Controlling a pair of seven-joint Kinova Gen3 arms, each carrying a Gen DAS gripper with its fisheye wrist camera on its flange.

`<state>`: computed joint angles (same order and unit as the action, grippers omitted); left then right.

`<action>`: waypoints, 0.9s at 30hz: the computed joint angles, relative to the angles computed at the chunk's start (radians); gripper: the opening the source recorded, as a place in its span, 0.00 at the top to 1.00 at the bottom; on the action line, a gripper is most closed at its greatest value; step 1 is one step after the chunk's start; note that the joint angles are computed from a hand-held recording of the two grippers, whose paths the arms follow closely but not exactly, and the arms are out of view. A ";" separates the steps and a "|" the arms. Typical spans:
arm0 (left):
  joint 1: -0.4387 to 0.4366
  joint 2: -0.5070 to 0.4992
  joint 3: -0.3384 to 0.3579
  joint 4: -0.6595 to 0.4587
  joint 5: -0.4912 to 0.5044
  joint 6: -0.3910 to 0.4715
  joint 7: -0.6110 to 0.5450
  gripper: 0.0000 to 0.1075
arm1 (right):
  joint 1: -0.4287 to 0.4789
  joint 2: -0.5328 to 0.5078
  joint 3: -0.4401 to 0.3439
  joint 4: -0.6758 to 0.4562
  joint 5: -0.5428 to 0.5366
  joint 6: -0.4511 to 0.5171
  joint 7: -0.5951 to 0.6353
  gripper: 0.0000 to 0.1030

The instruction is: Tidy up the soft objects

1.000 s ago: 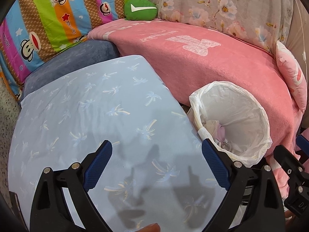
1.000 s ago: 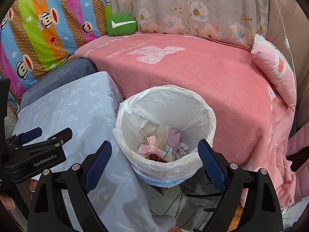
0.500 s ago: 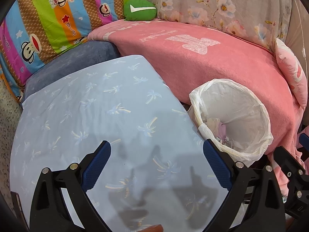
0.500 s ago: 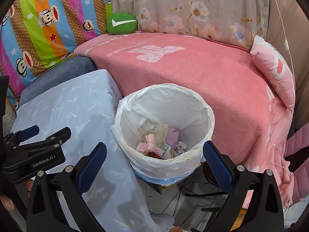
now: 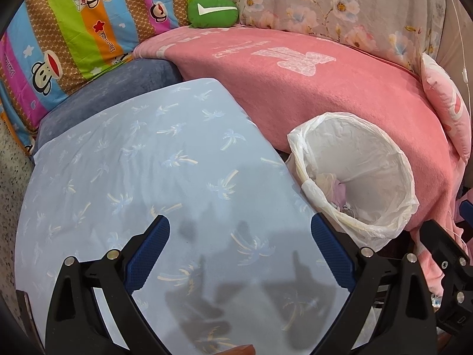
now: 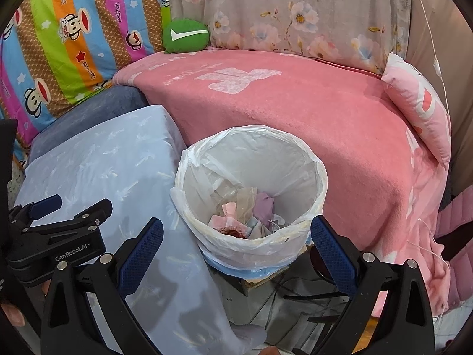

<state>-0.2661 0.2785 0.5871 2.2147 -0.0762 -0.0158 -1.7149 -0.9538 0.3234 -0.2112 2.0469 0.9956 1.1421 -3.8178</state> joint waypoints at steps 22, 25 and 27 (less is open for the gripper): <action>0.109 -0.004 -0.102 0.016 -0.016 -0.005 0.025 0.14 | -0.004 0.010 0.001 -0.001 -0.027 0.002 -0.011 0.06; 0.100 -0.004 -0.094 0.016 -0.011 0.000 0.023 0.14 | -0.007 0.012 0.003 -0.003 -0.027 0.001 -0.011 0.06; 0.094 -0.002 -0.087 0.014 -0.008 0.004 0.020 0.14 | -0.011 0.011 0.002 -0.003 -0.026 0.003 -0.015 0.06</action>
